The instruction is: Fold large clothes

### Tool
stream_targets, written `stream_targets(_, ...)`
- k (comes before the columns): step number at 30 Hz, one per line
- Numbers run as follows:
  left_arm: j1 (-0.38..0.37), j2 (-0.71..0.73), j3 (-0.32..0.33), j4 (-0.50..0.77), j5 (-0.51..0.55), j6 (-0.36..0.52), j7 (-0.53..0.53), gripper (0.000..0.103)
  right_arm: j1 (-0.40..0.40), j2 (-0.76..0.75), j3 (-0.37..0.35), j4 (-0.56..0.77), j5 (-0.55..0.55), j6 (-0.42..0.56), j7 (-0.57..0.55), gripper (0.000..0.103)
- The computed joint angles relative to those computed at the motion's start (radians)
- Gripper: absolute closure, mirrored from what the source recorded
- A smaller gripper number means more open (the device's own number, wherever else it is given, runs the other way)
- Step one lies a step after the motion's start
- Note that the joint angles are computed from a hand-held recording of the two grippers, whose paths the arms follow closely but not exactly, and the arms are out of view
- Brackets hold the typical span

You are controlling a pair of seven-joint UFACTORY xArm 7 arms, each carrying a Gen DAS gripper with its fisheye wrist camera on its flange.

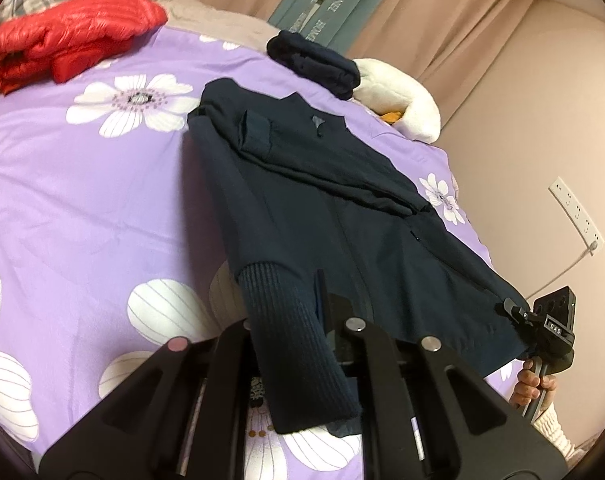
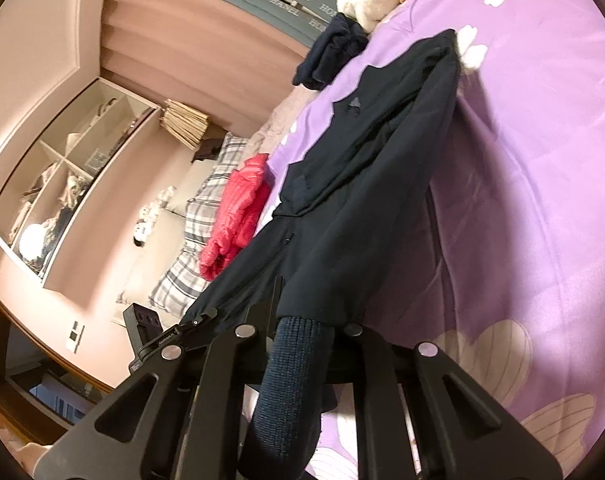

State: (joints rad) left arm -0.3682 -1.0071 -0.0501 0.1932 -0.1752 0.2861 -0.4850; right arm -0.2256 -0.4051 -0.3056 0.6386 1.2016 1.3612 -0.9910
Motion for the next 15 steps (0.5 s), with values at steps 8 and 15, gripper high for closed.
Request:
stream_targets(8, 0.001, -0.036, -0.018, 0.025, 0.017, 0.032, 0.004, 0.094, -0.007, -0.008, -0.018, 0.016, 0.008, 0.043, 0.000, 0.091)
stream_targets(15, -0.004, -0.053, -0.018, 0.051, 0.019, 0.054, 0.018, 0.094, -0.020, 0.000, -0.033, 0.037, 0.008, 0.088, 0.001, 0.091)
